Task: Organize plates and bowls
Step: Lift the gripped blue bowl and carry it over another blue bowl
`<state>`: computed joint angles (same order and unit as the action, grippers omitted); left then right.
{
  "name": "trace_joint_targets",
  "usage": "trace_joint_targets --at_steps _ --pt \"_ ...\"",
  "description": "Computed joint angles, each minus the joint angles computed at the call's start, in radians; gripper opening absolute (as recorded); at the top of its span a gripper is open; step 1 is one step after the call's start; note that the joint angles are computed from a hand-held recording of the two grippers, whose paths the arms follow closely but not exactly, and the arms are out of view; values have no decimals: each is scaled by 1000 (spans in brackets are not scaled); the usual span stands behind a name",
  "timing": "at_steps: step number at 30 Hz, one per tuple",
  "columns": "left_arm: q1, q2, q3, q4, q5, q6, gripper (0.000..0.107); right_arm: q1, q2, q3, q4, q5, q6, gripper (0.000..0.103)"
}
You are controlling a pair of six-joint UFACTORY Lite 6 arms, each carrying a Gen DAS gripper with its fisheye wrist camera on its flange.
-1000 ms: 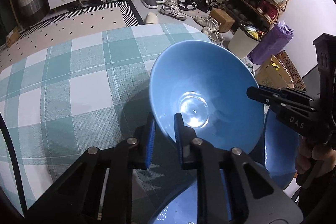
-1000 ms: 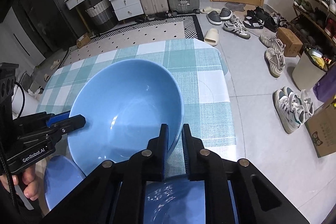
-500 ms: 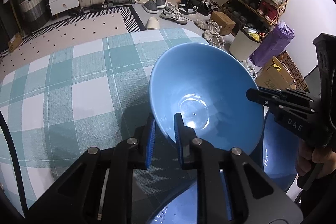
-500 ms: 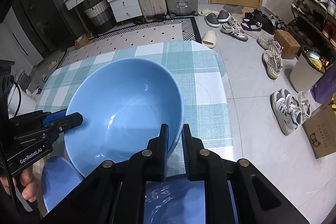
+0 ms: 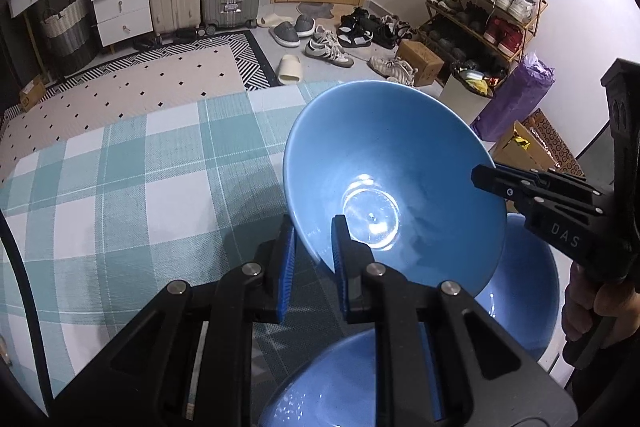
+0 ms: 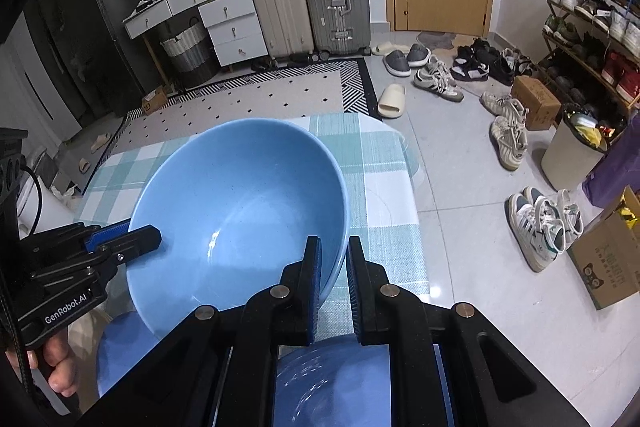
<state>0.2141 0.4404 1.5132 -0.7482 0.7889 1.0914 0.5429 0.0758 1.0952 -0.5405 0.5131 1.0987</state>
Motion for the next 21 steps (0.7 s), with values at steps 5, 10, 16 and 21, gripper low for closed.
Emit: trace_joint_targets --at_steps 5,10,16,21 --pt "27 -67 -31 -13 29 13 15 37 -36 3 -28 47 26 13" --pt "51 -139 -63 -18 56 17 15 76 -77 10 -48 97 53 13" --pt "87 -211 -79 -6 113 -5 15 123 -137 7 -69 150 81 13" --pt "123 -286 -100 -14 165 0 15 180 -173 20 -96 211 119 14"
